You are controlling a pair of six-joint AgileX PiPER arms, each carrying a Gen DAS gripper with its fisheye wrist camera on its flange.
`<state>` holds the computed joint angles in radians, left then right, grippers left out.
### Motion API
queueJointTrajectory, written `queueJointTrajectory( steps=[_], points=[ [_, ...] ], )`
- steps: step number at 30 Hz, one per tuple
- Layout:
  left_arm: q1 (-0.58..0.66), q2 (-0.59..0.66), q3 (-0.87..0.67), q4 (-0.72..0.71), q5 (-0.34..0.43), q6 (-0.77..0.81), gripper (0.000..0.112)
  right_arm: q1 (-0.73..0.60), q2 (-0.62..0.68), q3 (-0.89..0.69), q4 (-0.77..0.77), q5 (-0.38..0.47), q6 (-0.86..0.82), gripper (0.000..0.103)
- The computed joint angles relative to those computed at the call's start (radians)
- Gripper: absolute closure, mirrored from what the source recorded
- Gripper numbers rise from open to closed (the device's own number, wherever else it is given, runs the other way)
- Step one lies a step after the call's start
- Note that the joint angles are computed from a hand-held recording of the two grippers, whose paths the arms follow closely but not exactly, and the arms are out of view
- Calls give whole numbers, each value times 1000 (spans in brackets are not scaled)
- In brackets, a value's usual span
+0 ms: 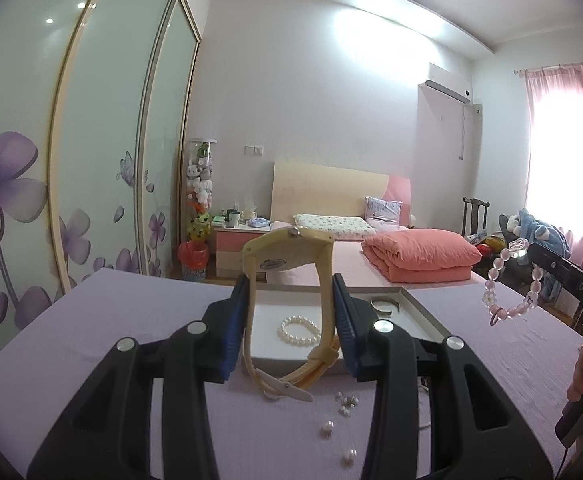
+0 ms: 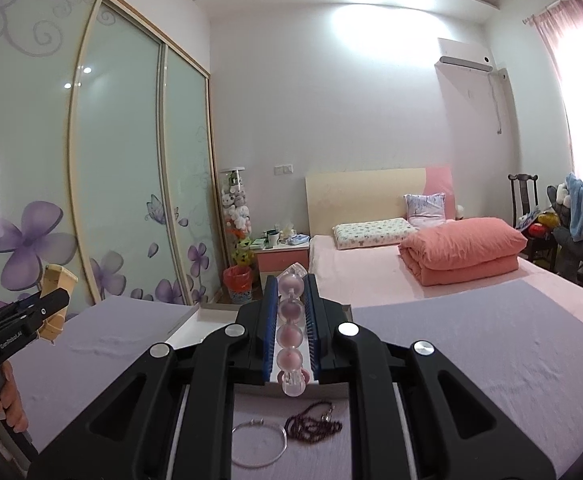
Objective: Organize jewelry
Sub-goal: 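Lift the watch and pink bracelet and carry both over the gray tray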
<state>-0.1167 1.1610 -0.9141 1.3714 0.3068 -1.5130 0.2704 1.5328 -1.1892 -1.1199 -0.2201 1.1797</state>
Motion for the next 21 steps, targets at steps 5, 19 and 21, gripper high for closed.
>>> queueJointTrajectory(
  steps=[5, 19, 21],
  points=[
    [37, 119, -84, 67, -30, -70, 72, 18, 97, -106, -90, 34, 99, 89],
    [76, 397, -341, 68, -74, -39, 72, 62, 295, -327, -462, 99, 478, 89],
    [85, 435, -373, 39, -90, -24, 72, 64, 327, -360, -604, 103, 622, 89]
  ],
)
